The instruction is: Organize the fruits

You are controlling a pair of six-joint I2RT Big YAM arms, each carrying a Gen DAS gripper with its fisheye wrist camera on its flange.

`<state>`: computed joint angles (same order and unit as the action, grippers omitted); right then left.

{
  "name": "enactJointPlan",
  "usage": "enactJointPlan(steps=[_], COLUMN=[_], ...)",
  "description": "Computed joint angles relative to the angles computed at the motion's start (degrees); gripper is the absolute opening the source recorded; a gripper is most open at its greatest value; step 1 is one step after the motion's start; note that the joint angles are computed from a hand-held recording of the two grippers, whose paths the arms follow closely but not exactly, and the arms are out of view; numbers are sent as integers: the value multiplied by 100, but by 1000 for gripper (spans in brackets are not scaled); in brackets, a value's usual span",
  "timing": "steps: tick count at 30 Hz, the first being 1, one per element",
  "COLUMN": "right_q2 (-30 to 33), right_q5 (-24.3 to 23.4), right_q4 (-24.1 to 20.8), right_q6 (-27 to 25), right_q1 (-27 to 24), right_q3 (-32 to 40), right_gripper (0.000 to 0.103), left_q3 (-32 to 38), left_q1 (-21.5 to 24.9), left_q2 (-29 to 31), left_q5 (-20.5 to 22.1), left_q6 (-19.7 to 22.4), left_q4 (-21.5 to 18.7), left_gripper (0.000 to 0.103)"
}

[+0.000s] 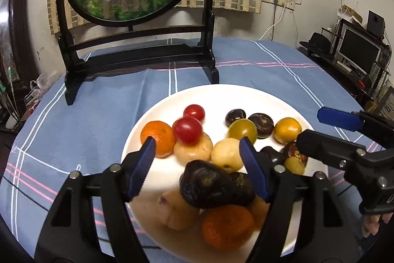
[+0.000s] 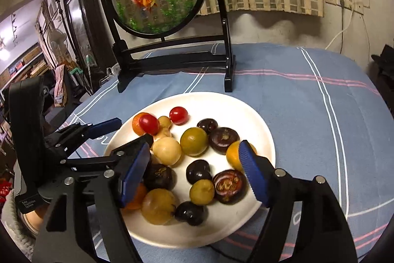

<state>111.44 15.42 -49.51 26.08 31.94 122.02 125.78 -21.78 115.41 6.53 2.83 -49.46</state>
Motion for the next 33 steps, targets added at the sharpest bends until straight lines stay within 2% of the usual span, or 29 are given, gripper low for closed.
enactJointPlan(steps=[1, 3, 5, 6, 10, 13, 15, 17, 20, 23, 26, 30, 33], right_q2=[-64, -198, -383, -505, -1014, -1242, -1314, -1388, -1520, -1538, -1576, -1512, -1466], right_q5=[-34, -57, 77, 207, 787, 1329, 1442, 1436, 1671, 1708, 1833, 1799, 1790], right_q4=[18, 26, 57, 146, 471, 493, 390, 358, 422, 378, 485, 324, 189], right_q6=[86, 264, 444, 519, 748, 881, 925, 888, 859, 889, 869, 926, 979], right_q1=[10, 44, 125, 175, 452, 678, 774, 852, 986, 1021, 1060, 1058, 1064], right_q3=[-93, -282, -532, -713, -1488, -1894, -2030, -2153, -2394, -2417, -2501, -2416, -2347], right_gripper=[76, 78, 96, 99, 101, 102, 102, 102, 102, 102, 102, 102, 102], left_q3=[-133, -592, -1002, -1276, -2193, -2816, -3107, -3287, -3464, -3553, -3578, -3511, -3597], left_q1=[4, 19, 24, 31, 45, 16, 19, 0, 26, 61, 41, -39, -170], left_q2=[-92, -399, -677, -862, -1489, -1925, -2135, -2274, -2407, -2461, -2474, -2442, -2504], left_q5=[11, -17, -85, -102, -73, -224, -265, -292, -51, 173, 205, -15, -619], left_q6=[-30, -87, -63, -75, -192, -266, -325, -373, -467, -586, -565, -428, -242], left_q4=[66, 321, 508, 629, 1007, 1315, 1420, 1400, 1322, 1252, 1222, 1054, 1165], left_gripper=[85, 91, 94, 96, 99, 101, 101, 101, 101, 101, 101, 101, 101])
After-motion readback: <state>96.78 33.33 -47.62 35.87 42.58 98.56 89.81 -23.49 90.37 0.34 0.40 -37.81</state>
